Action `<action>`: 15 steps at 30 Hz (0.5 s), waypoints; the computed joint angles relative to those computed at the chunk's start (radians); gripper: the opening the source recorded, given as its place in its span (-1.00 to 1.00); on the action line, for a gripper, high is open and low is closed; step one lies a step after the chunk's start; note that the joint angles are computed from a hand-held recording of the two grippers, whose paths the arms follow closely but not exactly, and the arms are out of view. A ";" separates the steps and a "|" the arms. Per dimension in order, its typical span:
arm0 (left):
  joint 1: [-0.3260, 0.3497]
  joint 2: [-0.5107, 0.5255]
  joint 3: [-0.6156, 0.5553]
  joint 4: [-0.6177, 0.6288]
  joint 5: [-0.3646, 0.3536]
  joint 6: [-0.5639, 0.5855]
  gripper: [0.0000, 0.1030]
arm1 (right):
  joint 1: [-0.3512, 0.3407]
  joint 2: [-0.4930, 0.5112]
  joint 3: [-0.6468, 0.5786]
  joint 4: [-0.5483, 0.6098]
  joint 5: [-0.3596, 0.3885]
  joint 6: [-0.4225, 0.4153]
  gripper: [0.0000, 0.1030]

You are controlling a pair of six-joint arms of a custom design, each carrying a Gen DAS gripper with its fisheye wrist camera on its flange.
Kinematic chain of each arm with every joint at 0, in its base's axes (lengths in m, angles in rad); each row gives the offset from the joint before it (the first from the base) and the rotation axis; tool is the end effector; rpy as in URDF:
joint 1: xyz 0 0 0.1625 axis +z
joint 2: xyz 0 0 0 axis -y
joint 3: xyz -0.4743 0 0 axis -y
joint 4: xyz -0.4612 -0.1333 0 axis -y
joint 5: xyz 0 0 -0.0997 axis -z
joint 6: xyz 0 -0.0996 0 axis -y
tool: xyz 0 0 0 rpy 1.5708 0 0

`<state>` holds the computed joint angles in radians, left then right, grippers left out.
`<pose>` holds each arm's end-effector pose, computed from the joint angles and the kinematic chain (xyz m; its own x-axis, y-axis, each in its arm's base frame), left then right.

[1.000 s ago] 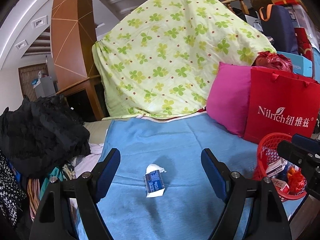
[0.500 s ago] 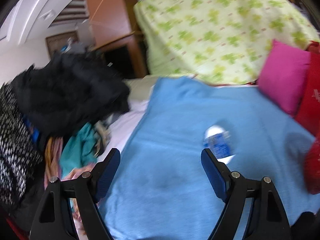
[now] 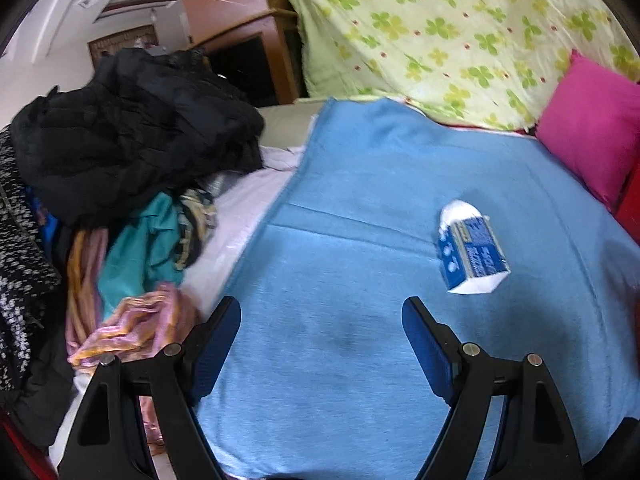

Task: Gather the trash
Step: 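Move both open tools back over the blue box and white tissue, then lower the left tool onto the blue toothpaste box and close it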

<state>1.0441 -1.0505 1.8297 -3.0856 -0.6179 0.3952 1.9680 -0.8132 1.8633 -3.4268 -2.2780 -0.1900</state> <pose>-0.1547 -0.6927 0.2741 -0.5725 0.0791 -0.8161 0.6426 0.6615 -0.3866 0.3259 -0.5996 0.1265 -0.8159 0.0151 0.5781 -0.4297 0.6532 -0.6235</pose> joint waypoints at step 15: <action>0.013 0.229 -0.248 0.369 -0.141 -0.218 0.61 | -0.118 -0.056 0.097 0.010 0.027 0.089 0.18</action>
<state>1.0573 -0.8215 1.5814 -2.7165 -0.7593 0.1770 1.8496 -0.8687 1.9606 -3.4166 -2.2510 -0.1012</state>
